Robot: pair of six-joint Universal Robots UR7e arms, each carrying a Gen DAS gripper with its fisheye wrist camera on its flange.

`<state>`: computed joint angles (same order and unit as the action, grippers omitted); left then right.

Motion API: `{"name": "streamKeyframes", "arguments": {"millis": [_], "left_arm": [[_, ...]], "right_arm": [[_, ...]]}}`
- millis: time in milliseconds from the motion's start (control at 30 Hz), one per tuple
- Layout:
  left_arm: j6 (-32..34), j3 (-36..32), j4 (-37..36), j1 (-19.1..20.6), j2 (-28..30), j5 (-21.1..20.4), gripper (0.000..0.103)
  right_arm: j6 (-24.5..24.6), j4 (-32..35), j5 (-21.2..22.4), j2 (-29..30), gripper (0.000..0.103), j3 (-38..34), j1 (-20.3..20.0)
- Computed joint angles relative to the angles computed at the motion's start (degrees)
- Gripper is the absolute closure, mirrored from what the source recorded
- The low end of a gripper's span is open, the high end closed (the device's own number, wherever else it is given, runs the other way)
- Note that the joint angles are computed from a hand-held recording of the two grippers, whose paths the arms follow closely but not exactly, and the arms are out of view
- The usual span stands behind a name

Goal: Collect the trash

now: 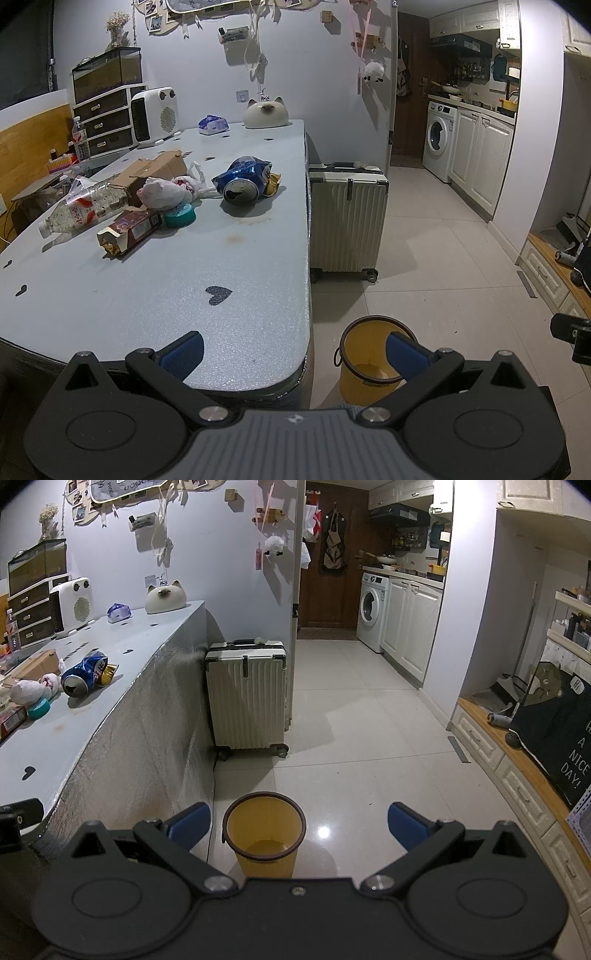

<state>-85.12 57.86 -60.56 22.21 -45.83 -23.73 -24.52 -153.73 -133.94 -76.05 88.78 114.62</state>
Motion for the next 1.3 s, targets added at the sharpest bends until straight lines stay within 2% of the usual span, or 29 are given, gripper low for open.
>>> {"name": "streamKeyframes", "arguments": {"millis": [667, 900, 1100, 1300], "left_arm": [[-0.11, 0.21, -0.09, -0.02, -0.06, 0.06, 0.000], [-2.60, -0.97, 2.13, 0.41, 0.73, 0.56, 0.000], [-11.01, -3.86, 11.65, 1.61, 1.36, 1.21, 0.000], [-23.76, -9.46, 27.45, 3.51, 2.51, 1.63, 0.000]], "right_arm": [[0.11, 0.08, -0.04, 0.09, 0.000, -0.06, 0.01], [0.27, 0.25, 0.19, -0.01, 0.000, 0.03, -0.15], [1.19, 0.85, 0.95, 0.95, 0.000, -0.69, -0.94], [0.66, -0.52, 3.32, 3.79, 0.000, -2.58, -1.83]]}}
